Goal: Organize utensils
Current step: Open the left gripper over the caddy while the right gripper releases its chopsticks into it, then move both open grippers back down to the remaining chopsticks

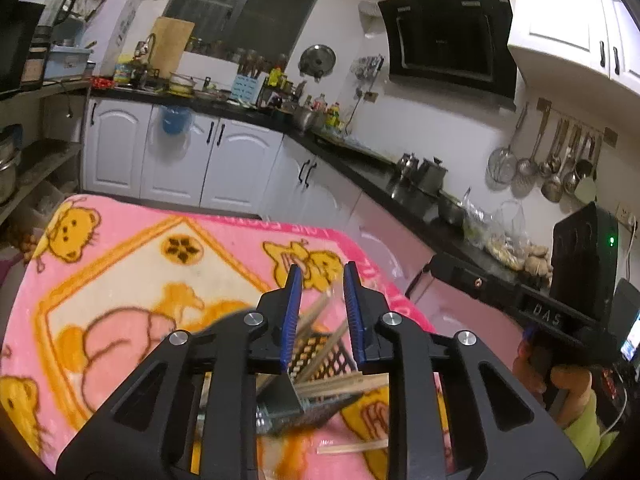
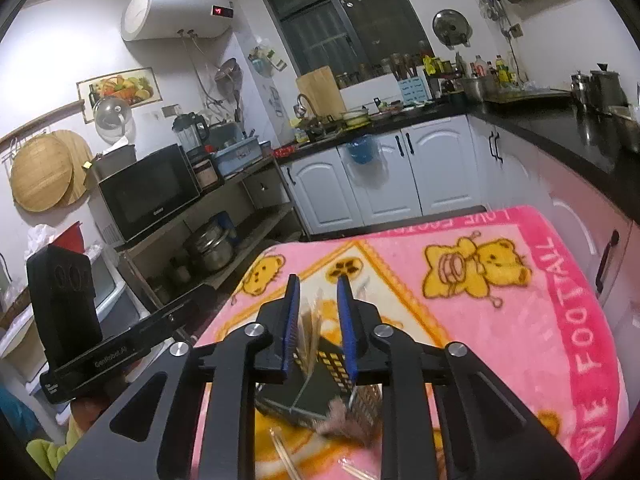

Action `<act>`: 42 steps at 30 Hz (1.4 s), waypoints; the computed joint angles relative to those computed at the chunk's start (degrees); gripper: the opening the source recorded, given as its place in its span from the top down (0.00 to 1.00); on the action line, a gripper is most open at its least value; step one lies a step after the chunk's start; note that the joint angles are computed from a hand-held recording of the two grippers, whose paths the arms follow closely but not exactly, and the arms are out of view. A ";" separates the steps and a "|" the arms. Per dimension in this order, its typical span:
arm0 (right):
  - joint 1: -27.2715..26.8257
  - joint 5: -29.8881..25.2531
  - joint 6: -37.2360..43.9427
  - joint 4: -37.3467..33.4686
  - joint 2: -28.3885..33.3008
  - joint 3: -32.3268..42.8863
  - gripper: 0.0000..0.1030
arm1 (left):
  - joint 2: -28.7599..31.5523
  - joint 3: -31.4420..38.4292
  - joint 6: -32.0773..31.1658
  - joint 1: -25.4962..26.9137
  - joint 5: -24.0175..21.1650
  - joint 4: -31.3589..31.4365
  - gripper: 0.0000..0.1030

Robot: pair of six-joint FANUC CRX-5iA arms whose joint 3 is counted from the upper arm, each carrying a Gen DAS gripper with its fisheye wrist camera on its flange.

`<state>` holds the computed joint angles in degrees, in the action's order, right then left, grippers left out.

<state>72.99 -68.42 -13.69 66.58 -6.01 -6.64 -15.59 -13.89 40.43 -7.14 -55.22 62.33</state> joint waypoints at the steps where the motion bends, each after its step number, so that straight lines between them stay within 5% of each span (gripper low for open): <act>1: 0.50 -0.60 -0.12 -0.11 -0.10 -0.28 0.79 | -0.23 -0.30 -0.05 0.17 -0.41 -0.20 0.85; 26: 11.00 -10.15 0.39 -2.86 0.32 -2.68 0.71 | -7.17 -7.74 0.58 7.57 -8.06 -3.30 0.63; 42: 13.86 -10.69 2.18 -7.74 2.97 -2.02 0.69 | -12.24 -11.71 0.44 15.65 -12.75 -6.91 0.52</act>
